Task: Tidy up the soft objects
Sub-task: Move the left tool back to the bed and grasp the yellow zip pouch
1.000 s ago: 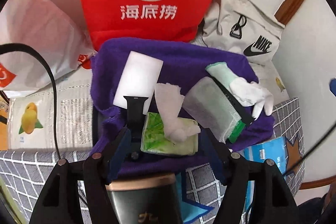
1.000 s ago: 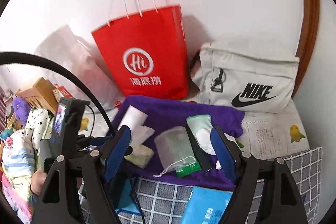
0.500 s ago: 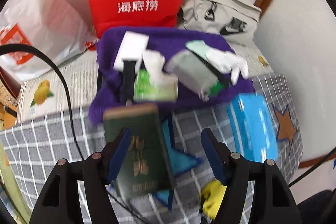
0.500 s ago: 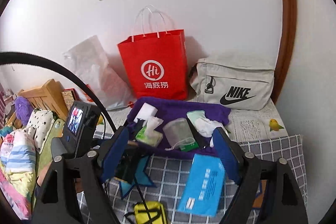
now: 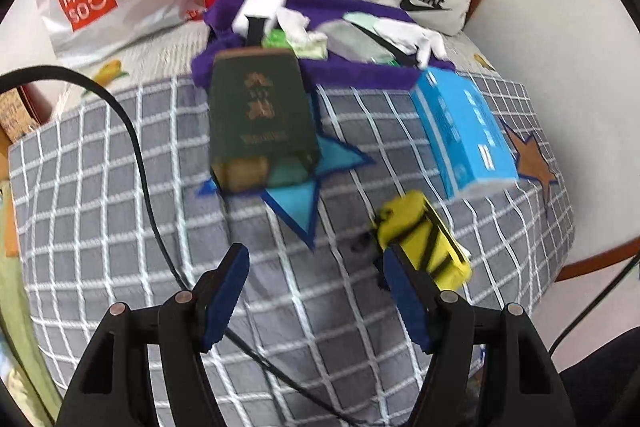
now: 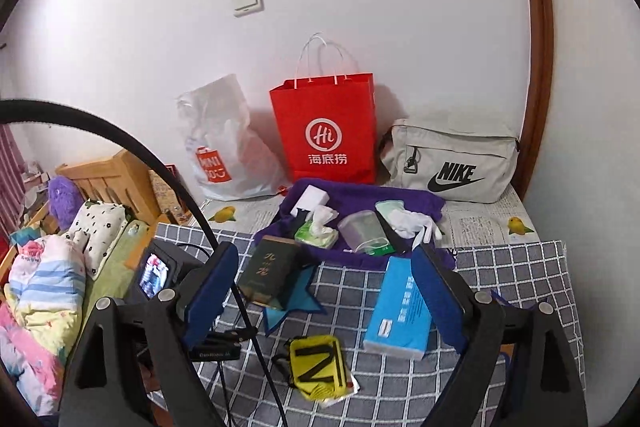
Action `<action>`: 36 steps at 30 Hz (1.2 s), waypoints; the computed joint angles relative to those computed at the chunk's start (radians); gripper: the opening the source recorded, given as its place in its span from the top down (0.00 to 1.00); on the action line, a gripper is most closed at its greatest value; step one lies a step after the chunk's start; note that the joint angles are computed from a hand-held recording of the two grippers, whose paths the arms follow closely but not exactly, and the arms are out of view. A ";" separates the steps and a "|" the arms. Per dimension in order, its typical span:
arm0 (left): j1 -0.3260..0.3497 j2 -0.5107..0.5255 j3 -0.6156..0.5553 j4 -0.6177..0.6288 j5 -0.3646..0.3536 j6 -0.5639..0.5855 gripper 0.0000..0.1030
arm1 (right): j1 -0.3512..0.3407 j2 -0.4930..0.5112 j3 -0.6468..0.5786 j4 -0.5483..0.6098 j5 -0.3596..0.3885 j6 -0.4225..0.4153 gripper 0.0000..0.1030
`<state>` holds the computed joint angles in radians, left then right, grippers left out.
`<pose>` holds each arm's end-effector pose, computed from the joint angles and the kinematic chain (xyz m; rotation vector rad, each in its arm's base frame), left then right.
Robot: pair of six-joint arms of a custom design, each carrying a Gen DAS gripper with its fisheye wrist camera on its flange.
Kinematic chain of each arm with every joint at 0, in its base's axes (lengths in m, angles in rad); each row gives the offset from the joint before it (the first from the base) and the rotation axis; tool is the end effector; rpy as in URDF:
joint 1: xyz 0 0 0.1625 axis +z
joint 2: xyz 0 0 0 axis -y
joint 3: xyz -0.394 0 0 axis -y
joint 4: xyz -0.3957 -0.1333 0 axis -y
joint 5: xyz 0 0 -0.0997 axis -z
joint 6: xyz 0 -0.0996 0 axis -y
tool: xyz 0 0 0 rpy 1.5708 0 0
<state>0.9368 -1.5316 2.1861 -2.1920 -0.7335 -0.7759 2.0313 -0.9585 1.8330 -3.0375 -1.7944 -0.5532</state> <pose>-0.0858 -0.4666 0.2453 -0.1525 2.3969 -0.6620 0.3739 -0.5035 0.1564 1.2651 -2.4744 0.8320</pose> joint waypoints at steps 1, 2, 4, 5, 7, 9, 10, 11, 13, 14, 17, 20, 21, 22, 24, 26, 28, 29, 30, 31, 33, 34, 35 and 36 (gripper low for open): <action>-0.004 0.004 0.008 -0.005 -0.007 -0.008 0.34 | 0.000 -0.010 0.013 -0.004 0.002 0.000 0.15; -0.008 0.011 0.016 -0.014 -0.014 -0.015 0.34 | 0.000 -0.019 0.024 -0.006 0.002 -0.003 0.15; -0.012 0.029 0.034 -0.059 -0.036 -0.006 0.34 | 0.000 -0.041 0.047 -0.003 0.000 -0.004 0.15; -0.013 0.039 0.040 -0.075 -0.045 -0.012 0.34 | -0.002 -0.051 0.056 0.001 0.004 -0.002 0.15; -0.010 0.063 0.054 -0.135 -0.074 0.003 0.34 | -0.005 -0.075 0.076 0.000 0.010 0.007 0.15; -0.006 0.092 0.065 -0.209 -0.092 0.024 0.34 | -0.004 -0.094 0.096 -0.013 0.004 0.009 0.15; -0.002 0.106 0.066 -0.234 -0.098 0.024 0.34 | -0.002 -0.105 0.106 -0.017 -0.001 0.003 0.15; 0.002 0.121 0.063 -0.249 -0.105 0.021 0.34 | -0.001 -0.118 0.120 -0.024 -0.002 -0.007 0.15; 0.006 0.147 0.060 -0.288 -0.110 0.030 0.34 | -0.003 -0.142 0.145 -0.038 0.003 -0.026 0.15; 0.007 0.162 0.056 -0.299 -0.106 0.034 0.34 | -0.006 -0.153 0.156 -0.044 0.008 -0.037 0.12; 0.015 0.199 0.047 -0.360 -0.104 0.034 0.34 | -0.027 -0.178 0.185 -0.068 0.021 -0.048 0.07; 0.027 0.230 0.039 -0.431 -0.117 0.003 0.34 | -0.062 -0.184 0.194 -0.053 0.019 -0.055 0.07; 0.032 0.241 0.035 -0.456 -0.121 0.003 0.34 | -0.078 -0.178 0.194 -0.054 0.004 -0.057 0.07; 0.034 0.257 0.028 -0.469 -0.116 -0.010 0.30 | -0.087 -0.173 0.195 -0.055 -0.009 -0.057 0.07; 0.038 0.294 -0.007 -0.412 -0.094 -0.066 0.24 | -0.116 -0.158 0.188 -0.054 -0.039 -0.047 0.07; 0.042 0.330 -0.035 -0.373 -0.078 -0.101 0.24 | -0.145 -0.146 0.181 -0.042 -0.057 -0.026 0.07; 0.038 0.350 -0.039 -0.381 -0.055 -0.124 0.20 | -0.177 -0.138 0.175 -0.012 -0.061 -0.013 0.07; 0.034 0.360 -0.036 -0.404 -0.040 -0.129 0.15 | -0.192 -0.137 0.175 -0.003 -0.059 -0.009 0.07; 0.033 0.371 -0.036 -0.421 -0.033 -0.130 0.12 | -0.210 -0.133 0.171 0.015 -0.061 0.004 0.07; 0.033 0.382 -0.039 -0.432 -0.030 -0.125 0.07 | -0.219 -0.128 0.166 0.031 -0.066 0.012 0.07; 0.026 0.412 -0.053 -0.427 -0.004 -0.128 0.01 | -0.241 -0.120 0.159 0.063 -0.073 0.030 0.07; 0.023 0.427 -0.071 -0.395 0.009 -0.134 0.00 | -0.254 -0.118 0.159 0.073 -0.068 0.036 0.07; 0.020 0.444 -0.099 -0.324 0.026 -0.152 0.00 | -0.264 -0.117 0.159 0.081 -0.064 0.040 0.07; 0.021 0.460 -0.126 -0.262 0.039 -0.161 0.00 | -0.275 -0.115 0.158 0.093 -0.061 0.045 0.07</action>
